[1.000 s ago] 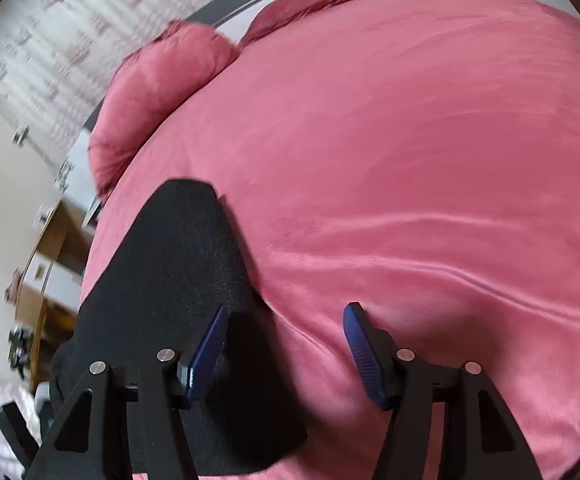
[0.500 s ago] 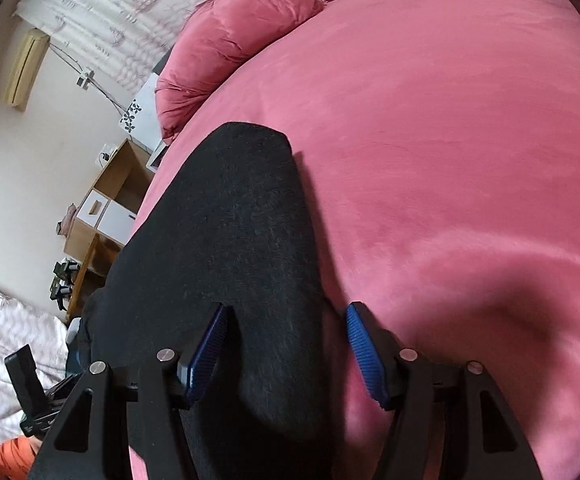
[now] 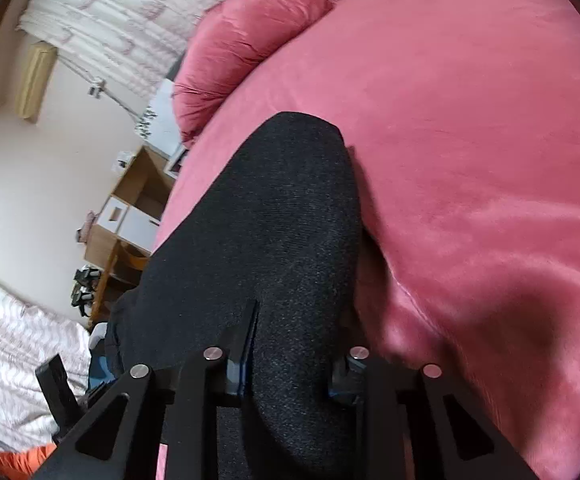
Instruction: Fold large clothes
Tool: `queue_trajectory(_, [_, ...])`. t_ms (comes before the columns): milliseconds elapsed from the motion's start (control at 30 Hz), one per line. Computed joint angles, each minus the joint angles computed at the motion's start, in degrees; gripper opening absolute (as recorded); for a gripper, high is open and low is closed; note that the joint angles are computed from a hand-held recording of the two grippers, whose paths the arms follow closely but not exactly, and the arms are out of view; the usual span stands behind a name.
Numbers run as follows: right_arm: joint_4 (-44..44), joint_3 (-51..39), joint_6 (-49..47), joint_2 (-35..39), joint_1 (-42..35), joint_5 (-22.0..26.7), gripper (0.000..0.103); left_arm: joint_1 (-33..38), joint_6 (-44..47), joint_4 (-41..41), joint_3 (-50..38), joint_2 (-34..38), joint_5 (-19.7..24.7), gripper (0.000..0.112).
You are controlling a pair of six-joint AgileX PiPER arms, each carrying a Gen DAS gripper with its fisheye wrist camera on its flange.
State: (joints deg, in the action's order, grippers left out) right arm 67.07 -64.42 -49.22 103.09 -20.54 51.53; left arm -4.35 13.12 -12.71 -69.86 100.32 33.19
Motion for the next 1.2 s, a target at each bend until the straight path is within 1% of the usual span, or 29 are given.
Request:
queue_trajectory(67, [-2.2, -0.5, 4.1, -1.1, 0.7, -0.9, 0.022, 0.2, 0.5, -0.9, 1.3, -0.9, -0.6, 0.091])
queue_trajectory(133, [-1.0, -0.1, 5.4, -2.4, 0.9, -1.1, 0.020, -0.3, 0.5, -1.1, 2.6, -1.8, -1.3, 0.091])
queue_trajectory(267, [8.8, 3.8, 2.8, -6.8, -1.5, 2.5, 0.018, -1.2, 0.8, -0.3, 3.7, -2.5, -1.5, 0.090])
queue_trajectory(333, [10.7, 5.0, 3.2, -8.6, -1.4, 2.3, 0.017, -1.4, 1.6, -0.9, 3.6, -2.5, -1.0, 0.090])
queue_trajectory(400, [13.9, 7.5, 1.9, -10.4, -2.5, 2.6, 0.017, -2.8, -0.3, 1.9, 3.7, -2.1, -1.6, 0.091])
queue_trajectory(467, [14.7, 9.7, 0.1, -11.0, -2.7, 1.0, 0.017, -4.5, -3.0, 5.5, 3.2, -1.4, -1.9, 0.091])
queue_trajectory(500, [12.8, 10.1, 1.4, -10.4, -2.3, -1.3, 0.017, -4.6, -3.1, 5.5, 2.8, -1.5, -1.5, 0.091])
queue_trajectory(567, [8.0, 9.0, 7.3, -7.5, -2.2, -3.8, 0.017, -3.8, -0.7, 2.8, 2.3, -1.9, -0.3, 0.091])
queue_trajectory(600, [7.3, 8.5, 9.9, -5.8, -2.6, -3.8, 0.017, -2.6, 2.0, 0.1, 2.1, -2.4, 0.5, 0.091])
queue_trajectory(633, [8.3, 8.6, 10.2, -5.0, -3.2, -3.1, 0.017, -1.5, 4.2, -1.9, 2.3, -3.1, 1.2, 0.091])
queue_trajectory(700, [7.0, 7.5, 12.4, -6.3, -2.0, -4.2, 0.017, 0.3, 5.6, -2.9, 3.8, -5.5, 1.1, 0.091])
queue_trajectory(733, [4.8, 6.4, 14.1, -7.2, -1.1, -4.8, 0.017, 0.9, 5.6, -2.7, 4.7, -6.5, 0.7, 0.091])
queue_trajectory(767, [0.4, 3.9, 18.2, -8.0, 0.3, -5.3, 0.017, 1.9, 6.1, -3.0, 5.9, -7.8, 0.1, 0.091])
queue_trajectory(833, [-4.6, 1.3, 23.5, -9.1, 1.4, -4.8, 0.017, 4.7, 9.4, -5.7, 9.1, -10.9, -1.1, 0.091])
queue_trajectory(867, [-8.5, -1.1, 28.3, -9.7, 2.9, -4.7, 0.017, 6.2, 10.8, -7.0, 10.4, -12.0, -1.5, 0.091])
queue_trajectory(933, [-14.0, -4.4, 34.1, -11.3, 5.2, -4.0, 0.017, 8.7, 12.6, -8.9, 12.3, -13.6, -2.3, 0.091])
queue_trajectory(1033, [-21.6, -9.6, 42.0, -12.9, 9.5, -3.1, 0.017, 13.5, 15.0, -12.1, 12.7, -14.2, -1.1, 0.091])
queue_trajectory(1100, [-27.7, -14.8, 48.4, -13.7, 13.8, -2.2, 0.017, 17.3, 15.9, -14.3, 11.7, -13.5, 0.3, 0.091])
queue_trajectory(1133, [-29.9, -17.2, 50.7, -13.7, 15.5, -1.6, 0.017, 18.8, 16.3, -15.3, 9.9, -11.7, 0.9, 0.091])
queue_trajectory(1200, [-35.7, -23.0, 56.6, -13.5, 20.2, -0.3, 0.017, 22.2, 16.7, -17.0, 9.0, -11.5, 2.4, 0.091])
